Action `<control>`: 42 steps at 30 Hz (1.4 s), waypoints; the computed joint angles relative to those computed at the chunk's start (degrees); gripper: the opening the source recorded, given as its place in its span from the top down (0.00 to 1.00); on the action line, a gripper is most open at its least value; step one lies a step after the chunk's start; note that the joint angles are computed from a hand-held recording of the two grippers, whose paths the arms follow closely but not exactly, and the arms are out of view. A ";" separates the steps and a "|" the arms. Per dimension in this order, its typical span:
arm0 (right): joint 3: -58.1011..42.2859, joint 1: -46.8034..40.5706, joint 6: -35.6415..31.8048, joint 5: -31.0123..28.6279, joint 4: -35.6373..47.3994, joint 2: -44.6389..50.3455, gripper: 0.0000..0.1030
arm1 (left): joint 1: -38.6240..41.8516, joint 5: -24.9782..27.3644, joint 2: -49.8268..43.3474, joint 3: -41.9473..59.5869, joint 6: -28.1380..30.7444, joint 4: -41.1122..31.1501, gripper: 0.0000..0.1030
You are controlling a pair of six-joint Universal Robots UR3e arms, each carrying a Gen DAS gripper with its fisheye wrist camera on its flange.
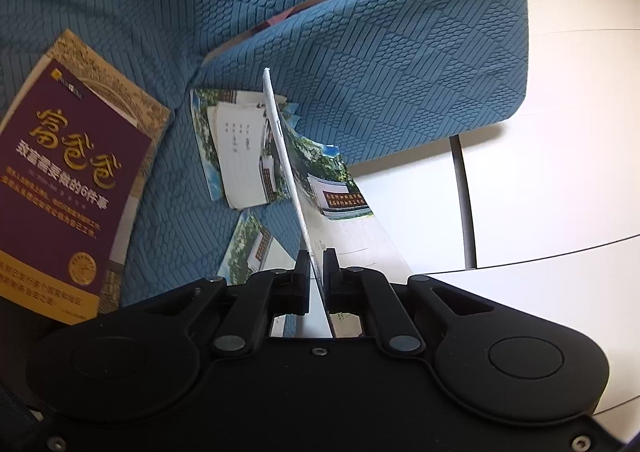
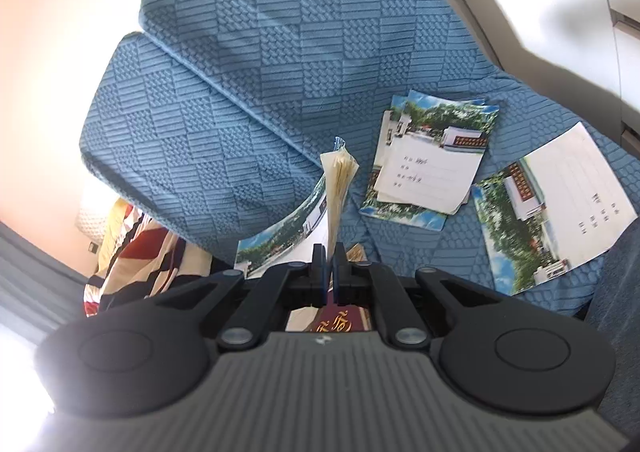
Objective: Organize objects
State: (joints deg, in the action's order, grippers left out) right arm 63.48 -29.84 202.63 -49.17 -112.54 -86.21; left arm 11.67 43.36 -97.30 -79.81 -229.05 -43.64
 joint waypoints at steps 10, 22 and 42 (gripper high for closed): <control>3.92 7.31 1.51 -5.66 -5.65 1.09 0.94 | 4.91 -0.20 3.94 -10.71 5.48 6.50 0.94; 7.52 16.66 6.54 -12.49 -15.93 6.29 0.94 | 8.80 3.37 4.23 -15.16 16.45 5.68 0.94; 6.39 24.41 4.33 -19.57 -18.63 15.21 0.93 | 7.90 12.52 -2.61 -13.92 16.94 6.37 0.93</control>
